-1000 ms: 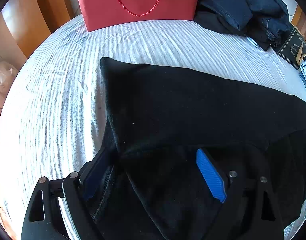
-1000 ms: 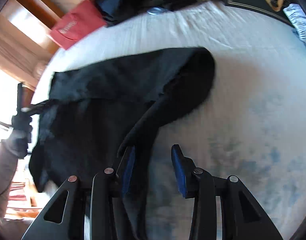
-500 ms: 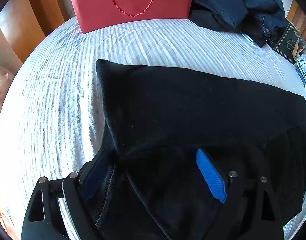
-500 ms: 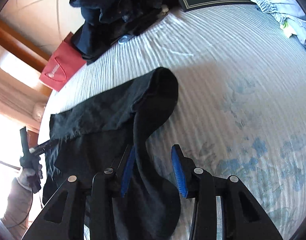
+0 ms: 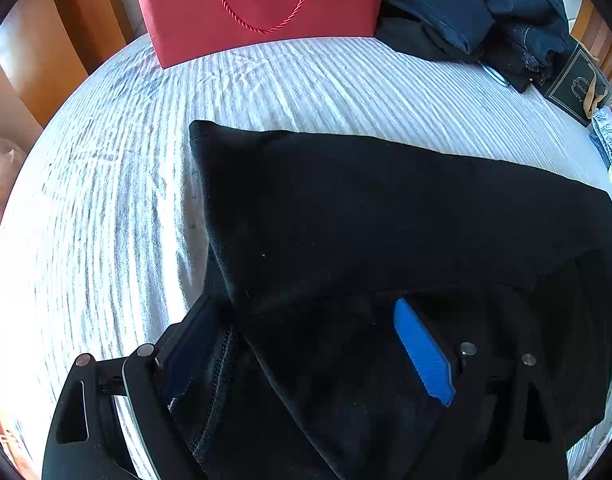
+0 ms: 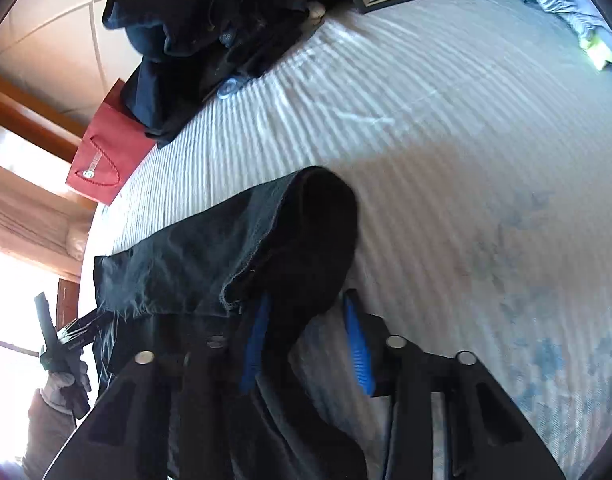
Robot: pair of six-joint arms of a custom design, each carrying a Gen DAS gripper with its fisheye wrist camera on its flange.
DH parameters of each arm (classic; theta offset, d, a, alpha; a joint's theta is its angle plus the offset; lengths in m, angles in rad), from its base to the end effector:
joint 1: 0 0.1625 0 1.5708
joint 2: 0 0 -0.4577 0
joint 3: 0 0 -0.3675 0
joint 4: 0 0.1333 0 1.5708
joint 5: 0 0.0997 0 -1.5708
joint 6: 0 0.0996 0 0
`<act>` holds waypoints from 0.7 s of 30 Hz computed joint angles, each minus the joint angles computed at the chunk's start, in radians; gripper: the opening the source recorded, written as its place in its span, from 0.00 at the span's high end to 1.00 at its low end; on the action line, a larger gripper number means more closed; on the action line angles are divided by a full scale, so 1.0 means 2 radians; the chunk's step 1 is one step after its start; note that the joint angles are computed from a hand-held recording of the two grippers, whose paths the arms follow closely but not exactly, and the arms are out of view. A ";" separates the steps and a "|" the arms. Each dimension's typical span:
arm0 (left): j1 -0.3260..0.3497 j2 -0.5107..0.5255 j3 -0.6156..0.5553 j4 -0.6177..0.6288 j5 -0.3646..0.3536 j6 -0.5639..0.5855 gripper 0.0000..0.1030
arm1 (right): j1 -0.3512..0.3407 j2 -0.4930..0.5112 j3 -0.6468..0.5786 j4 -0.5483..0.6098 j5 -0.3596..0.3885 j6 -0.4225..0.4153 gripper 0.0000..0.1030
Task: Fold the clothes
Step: 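Smooth the folded garment with the left gripper while the right gripper presses the folded edge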
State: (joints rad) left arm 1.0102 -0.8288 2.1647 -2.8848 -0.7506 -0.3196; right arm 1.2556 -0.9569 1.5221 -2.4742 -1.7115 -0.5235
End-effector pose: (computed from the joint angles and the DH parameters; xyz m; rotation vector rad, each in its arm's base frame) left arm -0.0875 -0.5272 0.0724 0.2946 2.3400 -0.4134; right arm -0.1038 -0.7032 0.2799 0.2626 -2.8424 0.3632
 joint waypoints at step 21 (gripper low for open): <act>-0.033 -0.061 0.079 -0.027 0.022 -0.027 0.01 | -0.011 -0.069 0.064 -0.018 -0.065 -0.025 0.79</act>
